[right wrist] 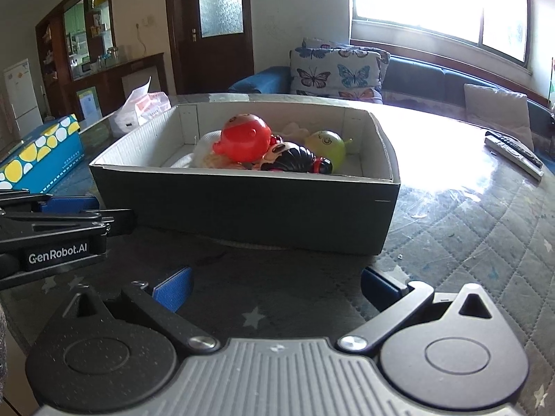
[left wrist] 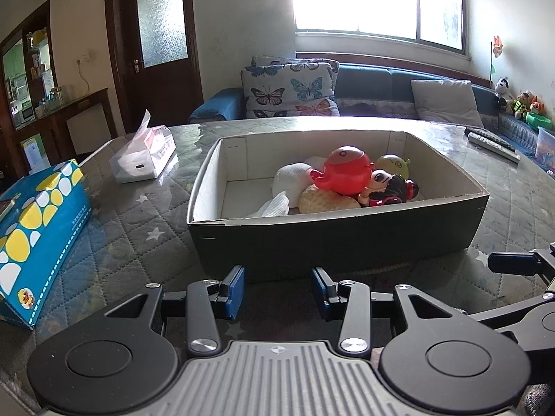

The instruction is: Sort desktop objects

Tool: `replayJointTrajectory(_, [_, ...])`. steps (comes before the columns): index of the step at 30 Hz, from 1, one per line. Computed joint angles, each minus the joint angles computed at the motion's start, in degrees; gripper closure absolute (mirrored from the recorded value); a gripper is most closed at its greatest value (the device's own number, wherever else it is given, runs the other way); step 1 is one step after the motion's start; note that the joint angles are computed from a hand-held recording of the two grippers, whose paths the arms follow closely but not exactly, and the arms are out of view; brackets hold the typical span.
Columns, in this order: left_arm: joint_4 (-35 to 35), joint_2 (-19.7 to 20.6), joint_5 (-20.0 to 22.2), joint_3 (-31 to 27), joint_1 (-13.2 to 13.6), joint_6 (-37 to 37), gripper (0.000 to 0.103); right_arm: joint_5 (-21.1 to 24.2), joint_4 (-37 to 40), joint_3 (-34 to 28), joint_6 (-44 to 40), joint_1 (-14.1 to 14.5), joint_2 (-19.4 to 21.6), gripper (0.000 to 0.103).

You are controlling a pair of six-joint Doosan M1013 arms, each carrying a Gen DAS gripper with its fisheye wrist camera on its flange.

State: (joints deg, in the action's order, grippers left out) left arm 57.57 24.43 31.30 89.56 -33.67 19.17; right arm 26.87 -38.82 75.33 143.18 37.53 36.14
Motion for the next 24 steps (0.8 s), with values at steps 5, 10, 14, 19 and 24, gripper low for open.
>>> replayJointTrajectory(5, [-1.4, 0.5, 0.3, -0.7, 0.2, 1.6, 0.059, 0.5, 2.1, -0.8, -2.2, -0.3, 0.5, 0.000])
replayJointTrajectory(10, [-2.1, 0.9, 0.5, -1.3, 0.3, 2.3, 0.059, 1.3, 4.2, -1.8, -4.1, -0.5, 0.9, 0.000])
replayJointTrajectory(14, [-2.3, 1.1, 0.8, -1.8, 0.3, 3.1, 0.059, 1.6, 5.6, -2.5, -5.6, -0.7, 1.3, 0.000])
replayJointTrajectory(19, [-4.1, 1.6, 1.0, -2.7, 0.5, 5.0, 0.059, 2.0, 7.0, -3.0, -6.8, -1.0, 1.6, 0.000])
replayJointTrajectory(24, [-6.1, 2.2, 1.5, -3.7, 0.7, 7.4, 0.059, 2.7, 8.8, -3.8, -8.1, -1.4, 2.1, 0.000])
